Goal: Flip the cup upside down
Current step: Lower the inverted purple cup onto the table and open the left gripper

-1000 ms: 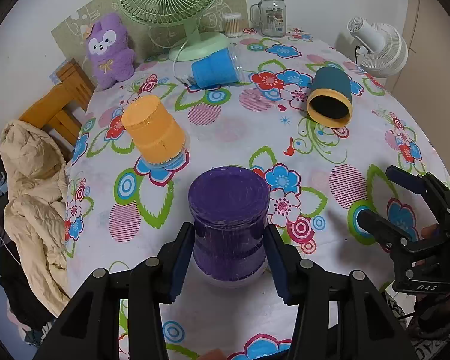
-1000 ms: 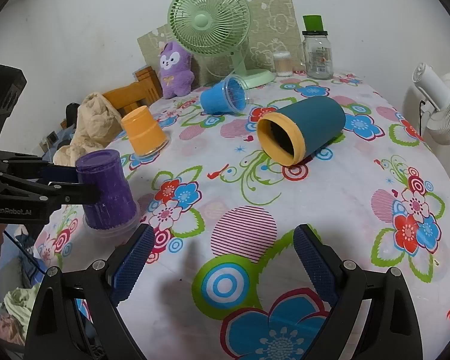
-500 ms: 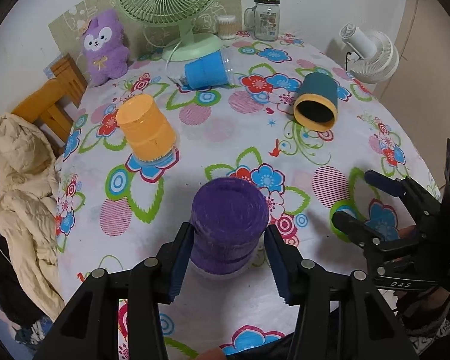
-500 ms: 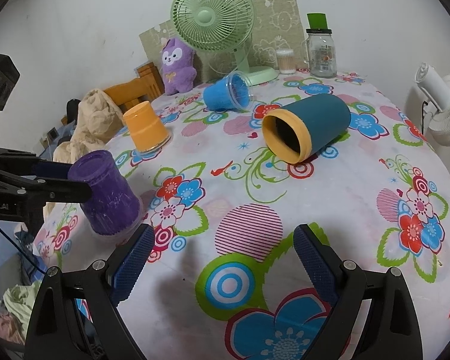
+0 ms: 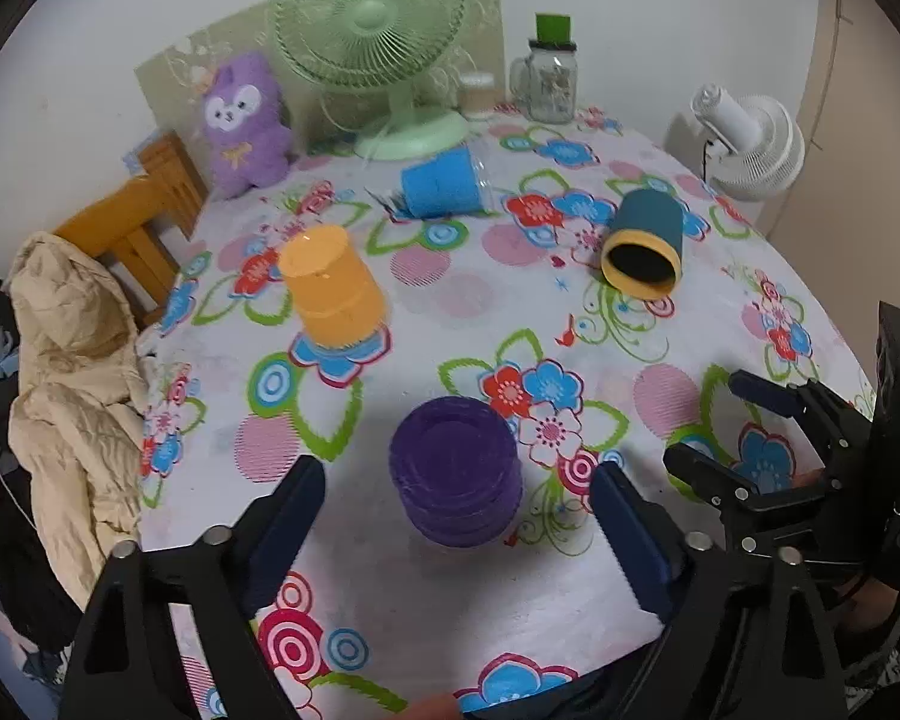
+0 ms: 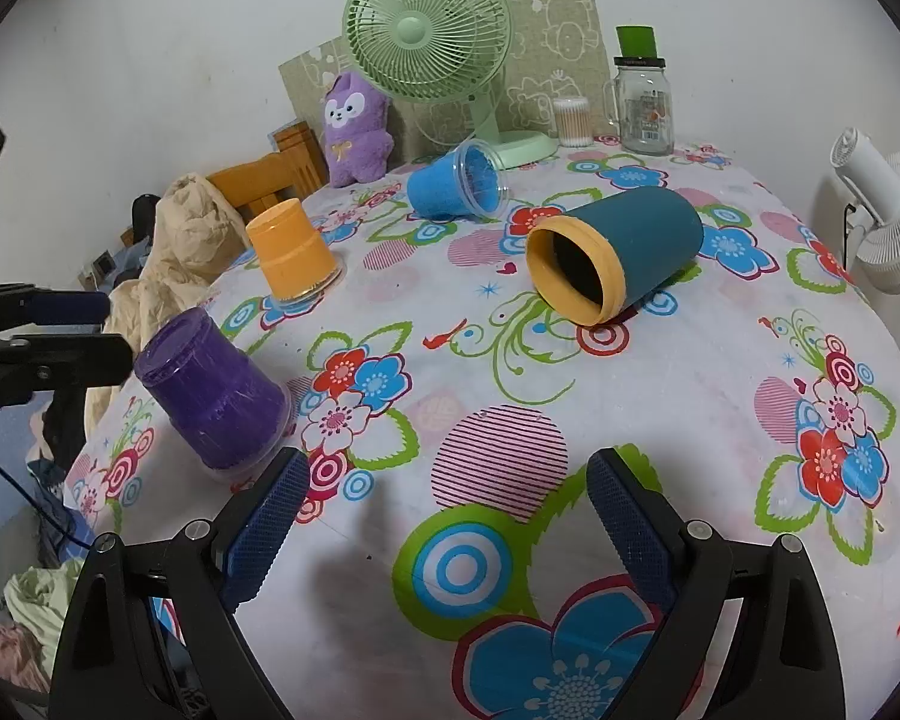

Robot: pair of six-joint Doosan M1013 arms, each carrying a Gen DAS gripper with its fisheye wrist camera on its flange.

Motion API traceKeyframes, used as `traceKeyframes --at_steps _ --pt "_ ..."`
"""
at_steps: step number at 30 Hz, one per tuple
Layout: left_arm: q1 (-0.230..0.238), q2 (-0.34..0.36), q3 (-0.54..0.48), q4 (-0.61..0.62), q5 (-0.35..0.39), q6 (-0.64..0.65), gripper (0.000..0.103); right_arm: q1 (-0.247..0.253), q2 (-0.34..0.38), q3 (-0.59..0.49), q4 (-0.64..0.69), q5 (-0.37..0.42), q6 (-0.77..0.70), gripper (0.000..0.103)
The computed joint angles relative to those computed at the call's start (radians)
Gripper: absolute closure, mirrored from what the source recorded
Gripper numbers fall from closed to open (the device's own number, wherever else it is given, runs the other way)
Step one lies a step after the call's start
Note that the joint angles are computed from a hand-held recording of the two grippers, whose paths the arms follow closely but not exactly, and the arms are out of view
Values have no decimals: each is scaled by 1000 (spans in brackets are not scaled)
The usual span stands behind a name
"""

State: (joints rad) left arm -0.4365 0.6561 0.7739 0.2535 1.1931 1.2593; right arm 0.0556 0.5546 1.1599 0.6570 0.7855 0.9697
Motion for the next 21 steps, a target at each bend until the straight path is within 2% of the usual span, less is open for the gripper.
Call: traceKeyframes --at_steps 7,21 --pt "-11 -52 111 99 -123 -98 4 10 0 -12 -24 -3 9 8" --pt "-9 -126 257 287 -314 -429 0 47 -24 -31 -53 -59 -24 8"
